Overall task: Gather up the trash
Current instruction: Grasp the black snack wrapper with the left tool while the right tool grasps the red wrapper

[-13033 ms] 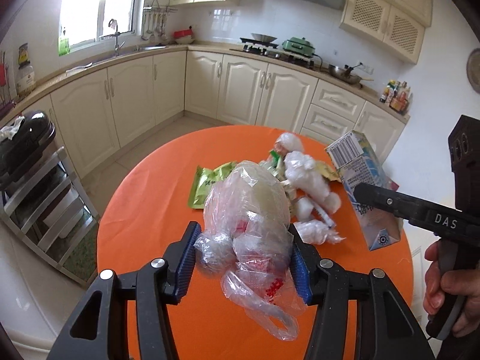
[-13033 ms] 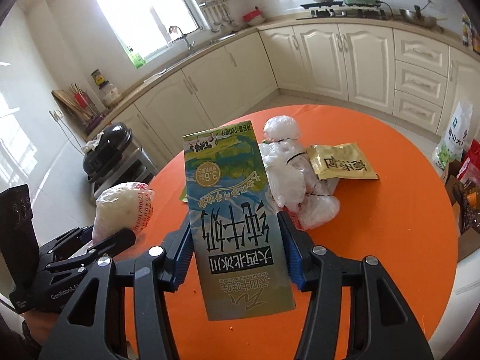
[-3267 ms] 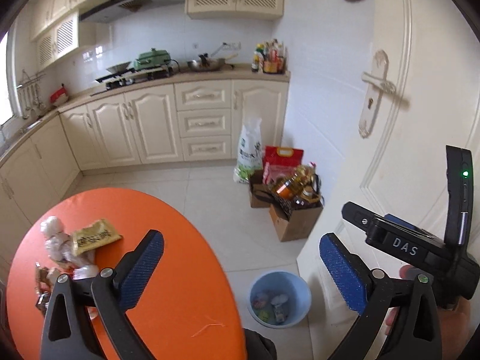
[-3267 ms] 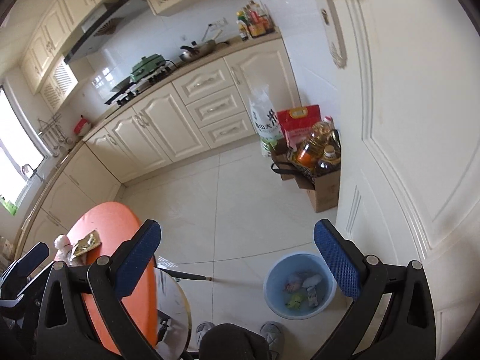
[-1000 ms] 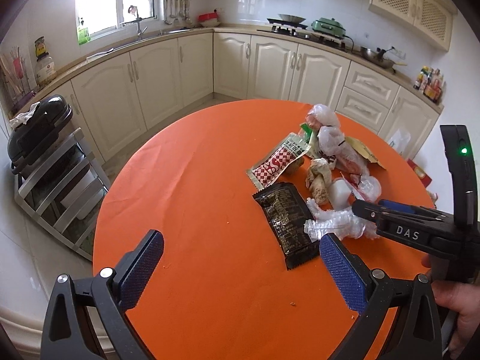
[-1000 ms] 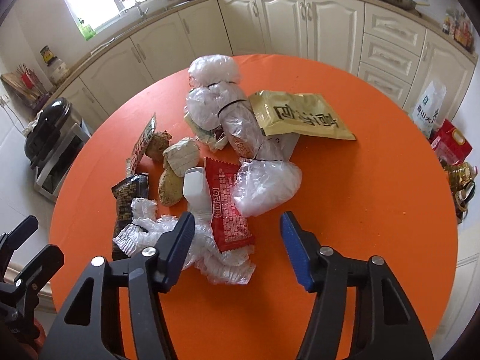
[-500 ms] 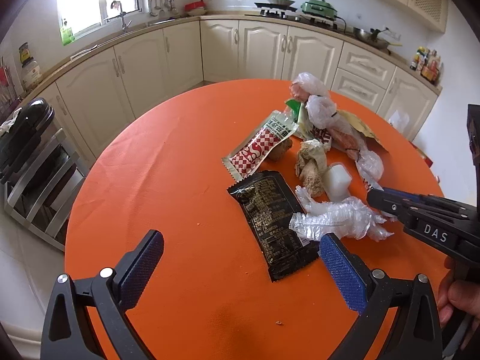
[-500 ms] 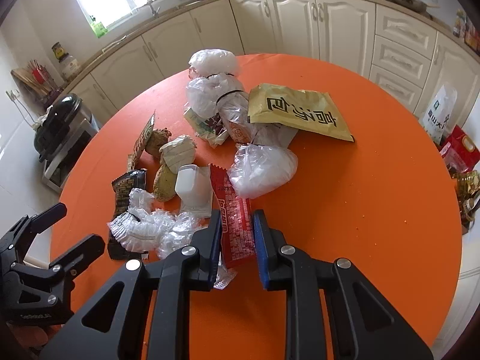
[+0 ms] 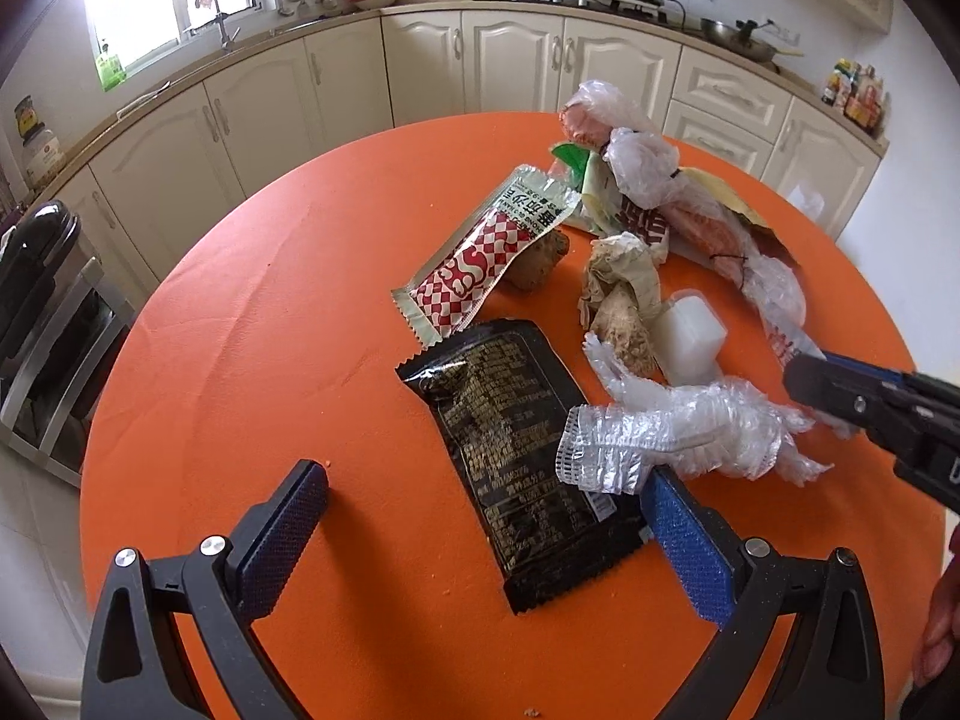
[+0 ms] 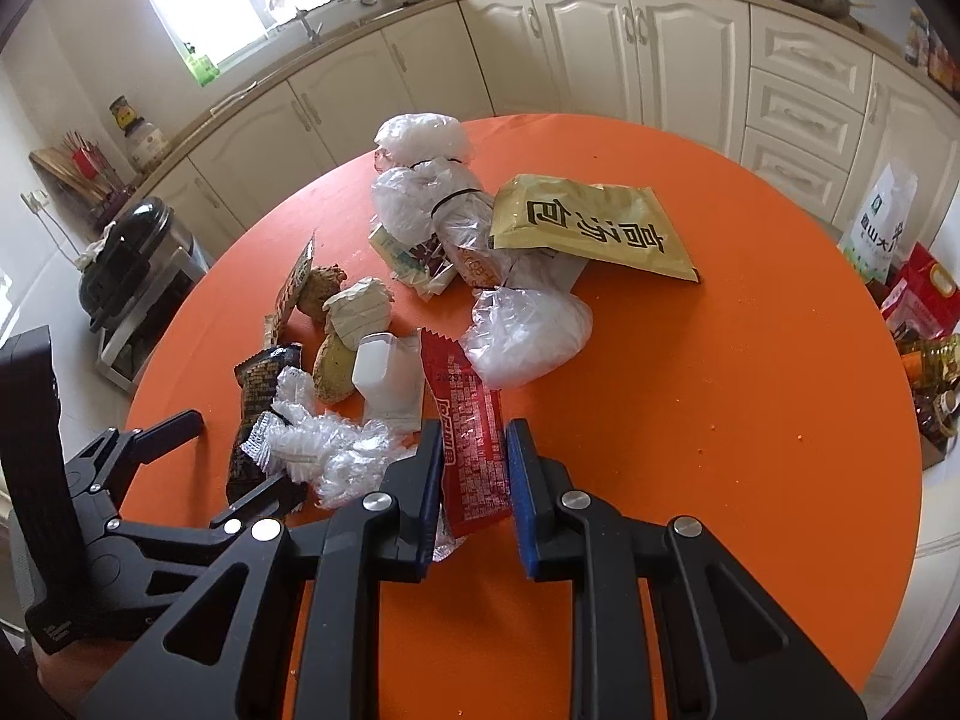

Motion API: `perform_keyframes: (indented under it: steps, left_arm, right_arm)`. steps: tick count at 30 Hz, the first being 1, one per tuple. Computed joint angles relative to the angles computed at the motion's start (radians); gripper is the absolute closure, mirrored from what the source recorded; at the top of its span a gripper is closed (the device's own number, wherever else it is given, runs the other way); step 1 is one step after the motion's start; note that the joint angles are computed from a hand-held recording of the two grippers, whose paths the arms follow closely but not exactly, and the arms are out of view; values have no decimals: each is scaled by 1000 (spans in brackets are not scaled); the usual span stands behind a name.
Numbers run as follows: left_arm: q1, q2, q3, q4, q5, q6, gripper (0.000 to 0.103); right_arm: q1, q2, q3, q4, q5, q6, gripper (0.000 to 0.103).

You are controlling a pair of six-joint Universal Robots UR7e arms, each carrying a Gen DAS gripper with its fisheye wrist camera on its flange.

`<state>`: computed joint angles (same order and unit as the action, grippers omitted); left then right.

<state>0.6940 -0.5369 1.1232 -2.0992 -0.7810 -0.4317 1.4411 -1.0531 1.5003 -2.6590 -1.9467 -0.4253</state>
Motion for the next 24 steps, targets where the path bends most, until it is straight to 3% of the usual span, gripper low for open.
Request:
perform_keyframes:
  steps: [2, 5, 6, 7, 12, 18, 24]
  left_arm:
    - [10, 18, -21, -29, -5, 23, 5]
    - [11, 28, -8, -100, -5, 55, 27]
    - [10, 26, 2, -120, -3, 65, 46]
    - [11, 21, 12, -137, -11, 78, 57]
    - [10, -15, 60, -155, -80, 111, 82]
    - [20, -83, 142, -196, -176, 70, 90]
    - [-11, -154, 236, -242, -119, 47, 91]
  right_arm:
    - [-2, -4, 1, 5, 4, 1, 82]
    - [-5, -9, 6, 7, 11, 7, 82]
    - [-6, -12, 6, 7, 12, 5, 82]
    - [-6, -13, 7, 8, 13, 6, 82]
    - [-5, -21, 14, 10, 25, 17, 83]
    - [-7, -39, 35, 8, 35, 16, 82]
    - [-5, -71, 67, -5, 60, 13, 82]
